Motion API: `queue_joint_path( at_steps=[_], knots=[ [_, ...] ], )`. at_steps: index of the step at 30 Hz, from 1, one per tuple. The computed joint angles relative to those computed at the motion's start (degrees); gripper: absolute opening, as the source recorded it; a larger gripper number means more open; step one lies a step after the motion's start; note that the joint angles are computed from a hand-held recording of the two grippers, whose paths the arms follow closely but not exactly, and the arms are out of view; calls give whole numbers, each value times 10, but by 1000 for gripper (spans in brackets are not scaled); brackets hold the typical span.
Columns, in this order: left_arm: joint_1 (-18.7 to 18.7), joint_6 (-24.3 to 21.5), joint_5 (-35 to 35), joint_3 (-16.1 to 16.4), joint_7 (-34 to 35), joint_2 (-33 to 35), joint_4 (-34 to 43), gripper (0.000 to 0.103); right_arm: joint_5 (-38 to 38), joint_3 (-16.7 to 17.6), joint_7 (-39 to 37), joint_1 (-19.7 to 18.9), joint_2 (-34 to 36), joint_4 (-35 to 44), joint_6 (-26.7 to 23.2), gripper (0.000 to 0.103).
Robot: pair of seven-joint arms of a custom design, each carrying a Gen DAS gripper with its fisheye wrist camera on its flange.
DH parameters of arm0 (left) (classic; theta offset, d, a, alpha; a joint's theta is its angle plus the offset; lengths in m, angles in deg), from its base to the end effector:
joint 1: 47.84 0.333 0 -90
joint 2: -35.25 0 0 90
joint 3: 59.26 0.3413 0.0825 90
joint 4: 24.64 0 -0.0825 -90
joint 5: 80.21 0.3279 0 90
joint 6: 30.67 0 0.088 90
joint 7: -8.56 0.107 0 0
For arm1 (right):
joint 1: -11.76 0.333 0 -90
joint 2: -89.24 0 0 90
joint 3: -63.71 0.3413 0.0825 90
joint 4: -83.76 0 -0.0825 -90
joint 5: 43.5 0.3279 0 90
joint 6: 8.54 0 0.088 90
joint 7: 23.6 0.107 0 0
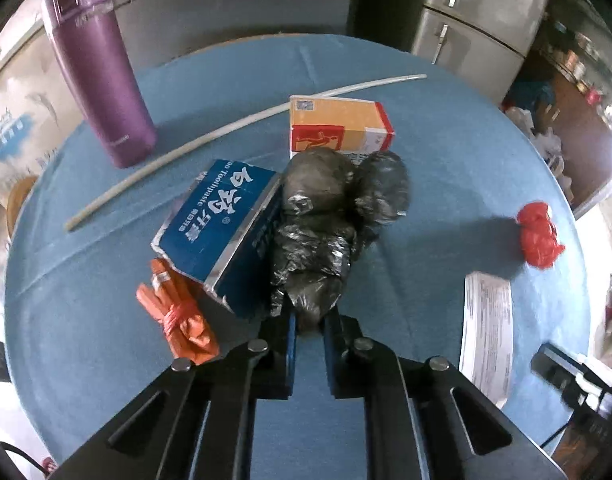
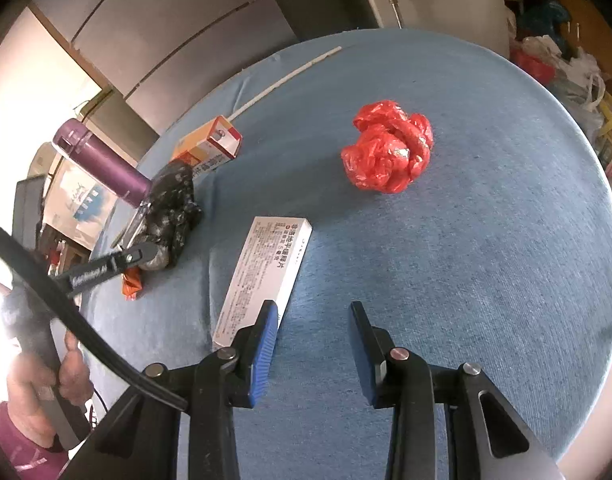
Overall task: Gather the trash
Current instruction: 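Grasp the black plastic bag with the left tool and lift it, then close the left tool on the black plastic bag while the right tool holds the white medicine box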
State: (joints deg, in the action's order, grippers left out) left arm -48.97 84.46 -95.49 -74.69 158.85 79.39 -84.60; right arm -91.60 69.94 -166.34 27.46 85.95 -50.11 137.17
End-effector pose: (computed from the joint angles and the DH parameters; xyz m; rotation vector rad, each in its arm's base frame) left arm 0.7246 -0.1524 0.4490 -0.6187 2.9573 -0.7410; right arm 0.4376 0.1868 0.4442 -0.4943 2.5652 -0.4930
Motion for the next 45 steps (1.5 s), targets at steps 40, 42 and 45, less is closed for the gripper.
queue_joint_path(
  at_steps=[40,42,45],
  knots=[
    [141,-13,-161,32,266,-184,-236,71,201,-47,-250,21,143,189,-112,69],
    [135,9,-163,34,271,-192,-253,71,205,-51,-278,30,161,219,-150,69],
    [130,35,-164,35,282,-203,-275,71,194,-57,-299,45,174,242,-190,56]
  ],
)
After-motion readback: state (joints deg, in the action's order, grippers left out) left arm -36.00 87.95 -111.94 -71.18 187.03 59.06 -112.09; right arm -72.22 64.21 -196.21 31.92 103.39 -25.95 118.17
